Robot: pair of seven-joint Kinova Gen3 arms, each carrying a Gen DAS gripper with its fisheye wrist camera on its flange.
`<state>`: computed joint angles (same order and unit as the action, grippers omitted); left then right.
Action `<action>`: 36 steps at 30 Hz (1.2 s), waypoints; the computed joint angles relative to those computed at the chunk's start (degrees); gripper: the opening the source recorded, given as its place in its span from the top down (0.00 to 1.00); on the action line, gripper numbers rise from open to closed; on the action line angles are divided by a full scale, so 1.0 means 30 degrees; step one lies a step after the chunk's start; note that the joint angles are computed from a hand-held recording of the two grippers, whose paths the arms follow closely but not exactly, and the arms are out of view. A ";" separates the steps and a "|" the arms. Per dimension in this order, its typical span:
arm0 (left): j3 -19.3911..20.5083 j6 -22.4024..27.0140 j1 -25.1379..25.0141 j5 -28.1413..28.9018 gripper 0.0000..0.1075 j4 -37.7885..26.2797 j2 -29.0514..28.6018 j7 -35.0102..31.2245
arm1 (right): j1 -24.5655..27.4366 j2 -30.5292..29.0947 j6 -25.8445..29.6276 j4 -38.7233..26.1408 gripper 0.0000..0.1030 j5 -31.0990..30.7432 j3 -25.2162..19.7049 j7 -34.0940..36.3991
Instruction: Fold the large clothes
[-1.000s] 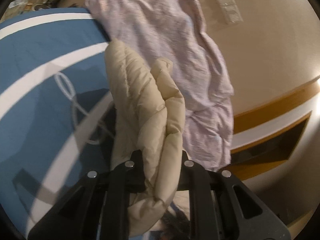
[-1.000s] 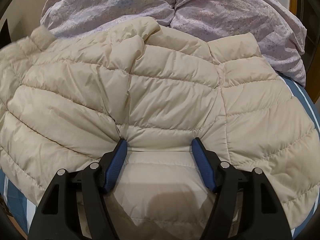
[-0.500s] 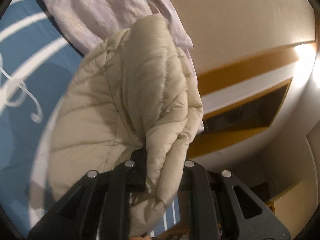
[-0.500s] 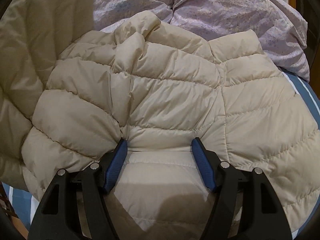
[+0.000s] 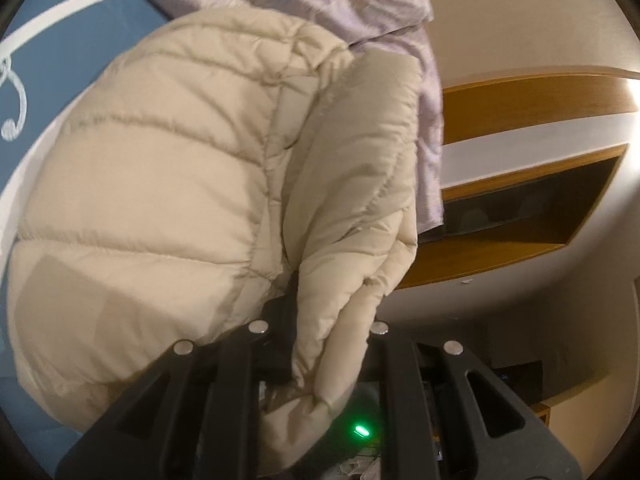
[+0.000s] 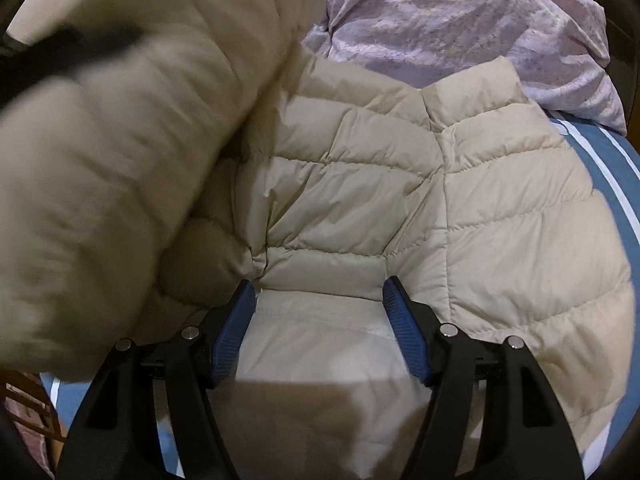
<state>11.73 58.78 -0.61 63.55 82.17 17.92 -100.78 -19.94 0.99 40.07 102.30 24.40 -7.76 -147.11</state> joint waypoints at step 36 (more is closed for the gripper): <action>0.1241 0.1054 0.3576 -0.6540 0.44 -0.5697 0.1768 0.6255 | 0.3729 -0.4378 -0.1029 0.3846 0.35 -0.3705 -0.0858 0.2035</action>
<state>15.45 61.94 10.12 43.93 65.08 23.22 -82.02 -8.75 -12.14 36.98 113.84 13.29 -10.33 -141.01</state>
